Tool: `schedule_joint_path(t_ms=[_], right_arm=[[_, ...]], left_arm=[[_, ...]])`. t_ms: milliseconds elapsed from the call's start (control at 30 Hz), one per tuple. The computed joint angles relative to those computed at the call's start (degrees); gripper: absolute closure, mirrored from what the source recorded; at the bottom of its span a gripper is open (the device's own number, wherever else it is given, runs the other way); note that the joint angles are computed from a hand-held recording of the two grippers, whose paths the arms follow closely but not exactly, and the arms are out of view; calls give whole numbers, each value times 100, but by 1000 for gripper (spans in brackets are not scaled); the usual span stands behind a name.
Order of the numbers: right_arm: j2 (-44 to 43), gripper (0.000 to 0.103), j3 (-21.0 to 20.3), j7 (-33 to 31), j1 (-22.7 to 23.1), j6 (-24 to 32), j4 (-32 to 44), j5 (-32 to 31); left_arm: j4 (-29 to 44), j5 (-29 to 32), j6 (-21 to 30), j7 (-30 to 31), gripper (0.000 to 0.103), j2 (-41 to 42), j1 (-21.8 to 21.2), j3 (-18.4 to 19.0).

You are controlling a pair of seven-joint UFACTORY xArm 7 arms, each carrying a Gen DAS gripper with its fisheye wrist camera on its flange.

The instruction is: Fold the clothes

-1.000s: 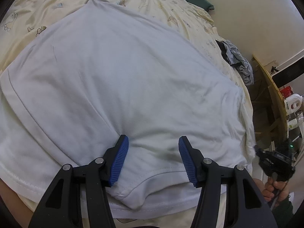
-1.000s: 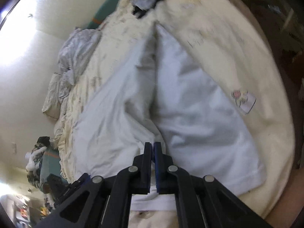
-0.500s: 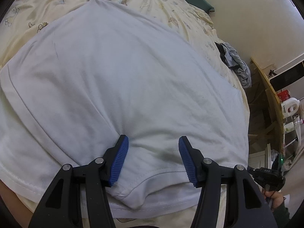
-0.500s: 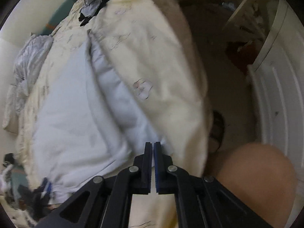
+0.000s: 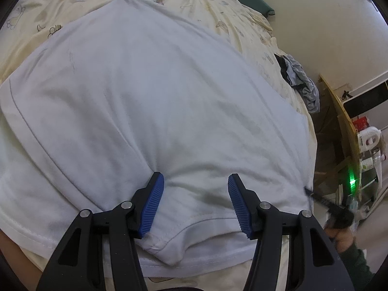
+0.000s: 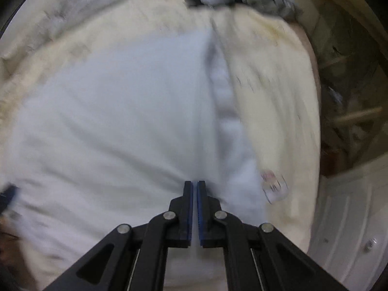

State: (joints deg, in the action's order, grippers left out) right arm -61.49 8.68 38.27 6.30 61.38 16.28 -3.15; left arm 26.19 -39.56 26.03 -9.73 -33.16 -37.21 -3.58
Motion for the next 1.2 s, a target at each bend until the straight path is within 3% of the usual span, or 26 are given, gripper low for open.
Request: schedule_joint_path(t_ms=[167,233,333,400,533,633,733,767,800,867,900,967,1100,1133,1200], right_arm=[[150,99,-77,-235,-74,316,395,-99],[312,98,-17,-341,-155,9,589,-286],[886,82,66,-399,-390,-680,795,-623],[1370,80,148,-382,-626,-1170,828,-928],[2059,79,-59,-393,-735,-1602,704,-990],[1934,78,-179,-587,-642,-1367,799,-894],[790,77,-653,-986,-421,-1158,479,-390],[203,72,-794,-1097,-408,-1060,269,-228],[-391,66,-927,-1202,-422,-918,89,-72],[-1570,36,-1192,-1391,-527,-526,-168,218],[-2001,31,-1352,-1489,-611,-369,-231,347],[-2500,29,-1820,-1725,-765,-90,-329,645],[-2707,29,-3305,-2368,-1130,606,-558,1250],[-2698,29,-3508,-2444,-1254,835,-556,1280],[-2409,29,-4202,-2688,-1476,1109,-569,1493]], left_arm=[[-52,127,-79,-80,43,-41,15,-105],[-44,249,-77,-120,43,-34,28,-147],[-6,324,-60,-125,43,7,3,-114],[10,330,-39,-124,43,25,-10,-83],[50,355,22,-83,42,61,-11,-65],[72,358,45,-100,42,71,8,-81],[179,380,270,-125,42,56,25,-58],[228,297,394,-28,42,16,-37,26],[280,208,522,71,42,-22,-83,96],[397,49,784,244,42,-88,-113,177],[474,52,896,241,42,-112,-54,136],[656,170,1083,99,42,-128,128,-16],[954,305,1246,-235,42,-107,348,-230],[1009,287,1235,-283,41,-94,354,-256],[1117,259,1209,-385,29,-68,360,-302]])
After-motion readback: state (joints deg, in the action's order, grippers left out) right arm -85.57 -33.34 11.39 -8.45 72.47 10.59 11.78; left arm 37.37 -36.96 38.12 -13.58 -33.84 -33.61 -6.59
